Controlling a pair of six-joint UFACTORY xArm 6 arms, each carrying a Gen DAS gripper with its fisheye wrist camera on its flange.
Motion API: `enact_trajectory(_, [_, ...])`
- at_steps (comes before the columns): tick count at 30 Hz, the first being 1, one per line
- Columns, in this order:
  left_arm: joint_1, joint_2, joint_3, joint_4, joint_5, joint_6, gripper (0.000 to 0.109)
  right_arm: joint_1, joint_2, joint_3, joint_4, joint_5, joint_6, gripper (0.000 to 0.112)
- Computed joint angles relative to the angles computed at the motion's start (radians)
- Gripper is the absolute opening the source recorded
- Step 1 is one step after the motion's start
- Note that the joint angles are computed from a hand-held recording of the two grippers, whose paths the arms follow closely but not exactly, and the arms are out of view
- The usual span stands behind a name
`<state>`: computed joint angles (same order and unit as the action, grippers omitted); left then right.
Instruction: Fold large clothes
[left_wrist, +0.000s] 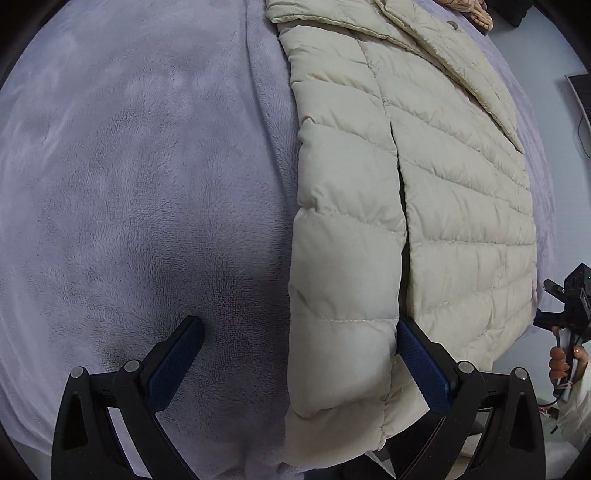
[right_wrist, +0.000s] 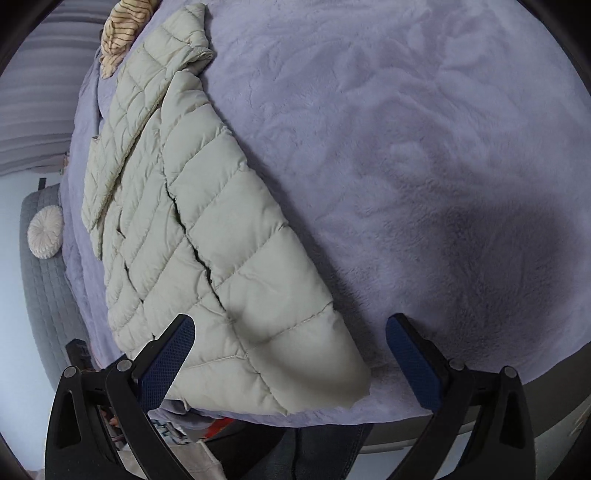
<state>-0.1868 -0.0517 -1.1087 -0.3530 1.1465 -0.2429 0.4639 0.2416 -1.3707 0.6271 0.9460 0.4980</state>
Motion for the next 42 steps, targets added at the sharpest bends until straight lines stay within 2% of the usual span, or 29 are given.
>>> enact_trajectory(6, [0.038,-0.070,0.046,-0.039,-0.010,0.017,0.103,0.026,-0.005,0.039,0.128,-0.070,-0.052,0.103])
enact_trajectory(11, [0.106,-0.121,0.108,-0.159,0.008,0.111,0.103,0.045,0.003,0.038,0.159,-0.087,-0.065,0.103])
enact_trajectory(18, [0.057,-0.089,0.097,-0.321,0.058,0.251,0.103,0.075,-0.010,0.088,0.303,-0.187,-0.117,0.103])
enact_trajectory(20, [0.042,-0.095,0.090,-0.329,0.065,0.262,0.103,0.091,-0.009,0.091,0.370,-0.223,-0.160,0.103])
enact_trajectory(23, [0.026,-0.101,0.078,-0.326,0.057,0.268,0.101,0.115,-0.009,0.084,0.397,-0.258,-0.174,0.103])
enact_trajectory(24, [0.026,-0.101,0.073,-0.325,0.057,0.267,0.091,0.119,-0.014,0.087,0.390,-0.267,-0.167,0.103])
enact_trajectory(25, [0.028,-0.093,0.066,-0.331,0.064,0.273,0.070,0.128,-0.017,0.089,0.390,-0.284,-0.160,0.103])
enact_trajectory(26, [0.035,-0.086,0.059,-0.346,0.080,0.285,0.057,0.136,-0.023,0.094,0.394,-0.302,-0.152,0.102])
enact_trajectory(27, [0.038,-0.073,0.051,-0.361,0.091,0.295,0.031,0.141,-0.032,0.103,0.396,-0.316,-0.146,0.101])
enact_trajectory(28, [0.042,-0.066,0.047,-0.371,0.098,0.309,0.021,0.148,-0.038,0.109,0.407,-0.333,-0.145,0.094])
enact_trajectory(29, [0.035,-0.055,0.041,-0.378,0.088,0.320,0.021,0.153,-0.046,0.119,0.407,-0.346,-0.135,0.072])
enact_trajectory(30, [0.039,-0.059,0.043,-0.391,0.088,0.338,0.021,0.152,-0.051,0.124,0.388,-0.347,-0.107,0.056])
enact_trajectory(31, [0.046,-0.066,0.052,-0.415,0.082,0.359,0.016,0.155,-0.049,0.123,0.370,-0.347,-0.074,0.022])
enact_trajectory(32, [0.055,-0.074,0.055,-0.443,0.081,0.375,0.016,0.157,-0.049,0.123,0.361,-0.351,-0.055,0.014])
enact_trajectory(38, [0.125,-0.082,0.015,-0.567,0.064,0.384,0.016,0.168,-0.069,0.080,0.341,-0.390,-0.086,0.012])
enact_trajectory(42, [0.144,-0.042,-0.080,-0.563,0.001,0.365,0.016,0.144,-0.017,-0.065,0.334,-0.360,-0.135,0.012])
